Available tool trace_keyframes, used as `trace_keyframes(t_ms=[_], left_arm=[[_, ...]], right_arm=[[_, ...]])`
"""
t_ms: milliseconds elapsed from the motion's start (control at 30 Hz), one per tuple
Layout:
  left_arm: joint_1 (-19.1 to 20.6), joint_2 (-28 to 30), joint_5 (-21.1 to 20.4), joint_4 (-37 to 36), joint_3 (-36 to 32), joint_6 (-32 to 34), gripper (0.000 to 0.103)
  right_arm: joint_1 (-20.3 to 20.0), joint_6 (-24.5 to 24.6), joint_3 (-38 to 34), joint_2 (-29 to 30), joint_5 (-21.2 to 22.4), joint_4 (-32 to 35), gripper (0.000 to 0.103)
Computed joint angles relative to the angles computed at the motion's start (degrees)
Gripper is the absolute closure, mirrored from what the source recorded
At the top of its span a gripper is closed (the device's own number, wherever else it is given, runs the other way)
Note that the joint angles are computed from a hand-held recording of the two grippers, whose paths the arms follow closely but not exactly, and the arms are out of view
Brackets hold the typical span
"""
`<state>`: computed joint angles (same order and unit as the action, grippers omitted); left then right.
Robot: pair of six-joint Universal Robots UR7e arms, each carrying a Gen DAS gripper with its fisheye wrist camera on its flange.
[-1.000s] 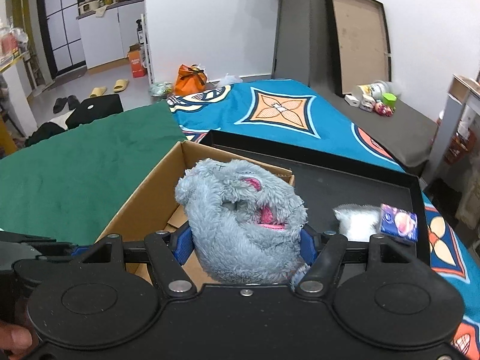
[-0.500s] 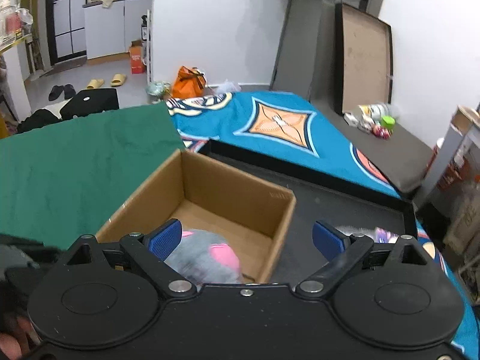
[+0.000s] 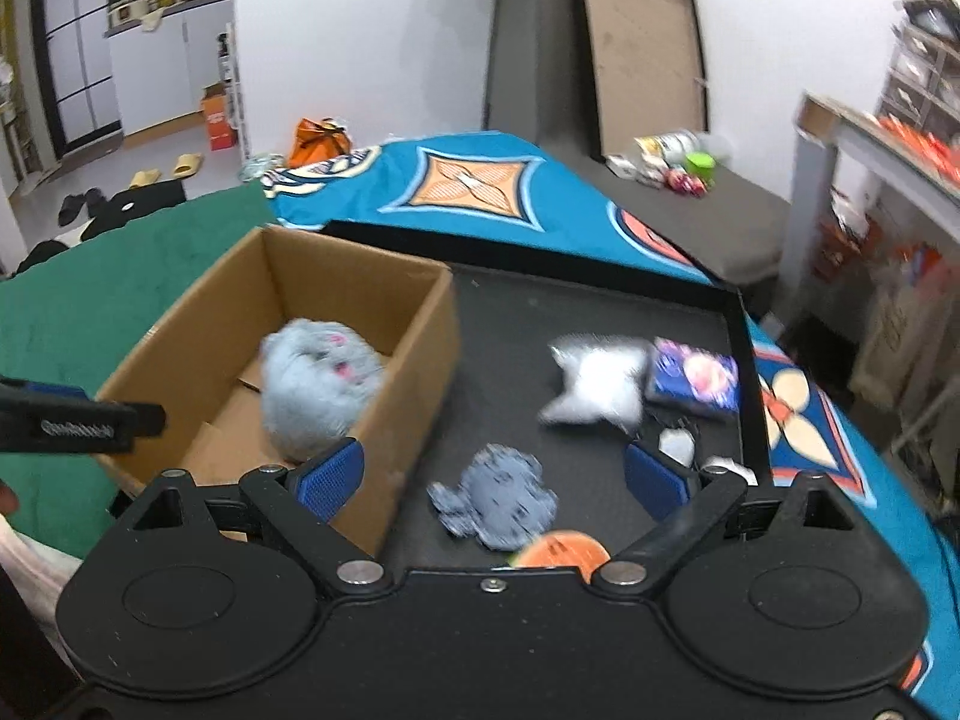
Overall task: Organize soft objects
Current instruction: 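Carry the grey plush with the right tool into the cardboard box and release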
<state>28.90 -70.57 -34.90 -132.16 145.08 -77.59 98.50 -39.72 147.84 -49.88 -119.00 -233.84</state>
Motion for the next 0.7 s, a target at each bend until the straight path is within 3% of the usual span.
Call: trace_keyframes(t_ms=[333,500,700], left_arm=[[-0.81,3.94,0.66,7.98,-3.94,-1.1,0.025],[-0.84,6.65,1.03,12.22,-6.54,-1.38,0.023],[-0.69,9.39,0.75,16.41,-9.17,-1.36,0.023]], right_arm=[[-9.46,2.36,3.69,-1.42,6.89,-0.64,0.014],[-13.34,4.38,4.03,-3.35,9.74,2.3,0.017],[-16.47,4.57,3.5,-2.22,10.56,2.97,0.019]])
